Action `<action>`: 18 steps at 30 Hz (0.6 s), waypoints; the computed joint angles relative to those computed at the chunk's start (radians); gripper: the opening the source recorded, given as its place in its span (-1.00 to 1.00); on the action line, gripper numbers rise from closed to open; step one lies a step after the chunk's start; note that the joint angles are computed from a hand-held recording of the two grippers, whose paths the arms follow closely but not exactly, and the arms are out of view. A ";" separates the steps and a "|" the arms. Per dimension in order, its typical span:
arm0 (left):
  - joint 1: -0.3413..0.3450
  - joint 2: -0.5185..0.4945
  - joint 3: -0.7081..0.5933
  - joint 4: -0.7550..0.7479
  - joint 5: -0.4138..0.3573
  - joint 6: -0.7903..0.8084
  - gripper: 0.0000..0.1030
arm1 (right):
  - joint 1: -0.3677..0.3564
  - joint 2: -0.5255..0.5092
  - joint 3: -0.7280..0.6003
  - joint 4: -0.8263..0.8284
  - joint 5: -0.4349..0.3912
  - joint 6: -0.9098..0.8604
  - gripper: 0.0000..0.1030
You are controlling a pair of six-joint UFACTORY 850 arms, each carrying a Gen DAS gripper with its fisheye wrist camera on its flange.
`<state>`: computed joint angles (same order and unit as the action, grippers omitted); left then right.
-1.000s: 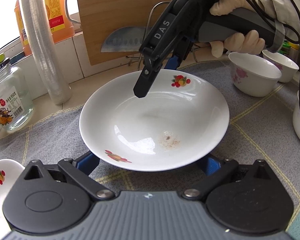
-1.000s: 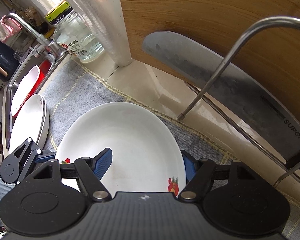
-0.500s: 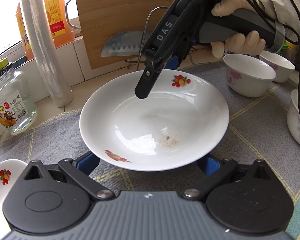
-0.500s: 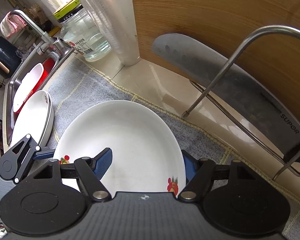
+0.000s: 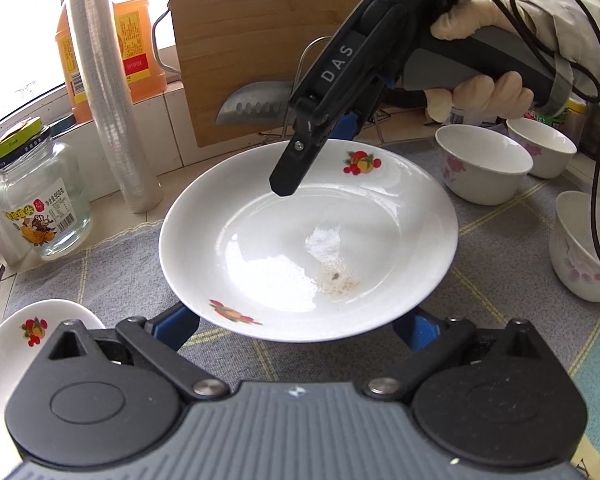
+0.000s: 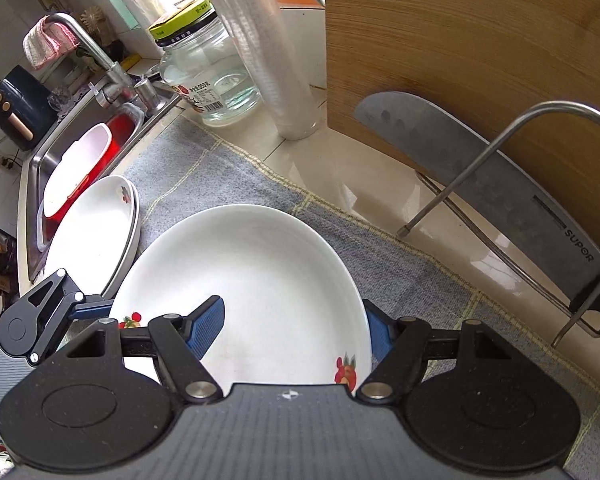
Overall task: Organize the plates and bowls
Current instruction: 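Lower the plate onto the plate stack and open the right tool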
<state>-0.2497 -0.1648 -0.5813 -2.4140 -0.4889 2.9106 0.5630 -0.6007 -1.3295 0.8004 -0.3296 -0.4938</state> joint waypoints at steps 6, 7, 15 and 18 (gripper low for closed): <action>0.017 0.038 0.033 -0.014 0.001 0.008 0.97 | 0.023 0.008 -0.005 -0.009 0.006 0.005 0.50; 0.020 0.044 0.037 -0.016 0.002 0.009 0.97 | 0.027 0.007 -0.008 -0.010 0.005 0.004 0.51; 0.053 0.111 0.089 -0.026 0.013 0.002 0.97 | 0.061 -0.006 -0.048 -0.042 -0.008 0.025 0.51; 0.073 0.139 0.108 -0.024 0.017 -0.004 0.97 | 0.076 -0.019 -0.075 -0.061 -0.014 0.036 0.51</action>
<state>-0.1768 -0.0255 -0.4729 -2.4383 -0.4718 2.9067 0.6391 -0.6199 -1.4044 0.7394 -0.3439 -0.4577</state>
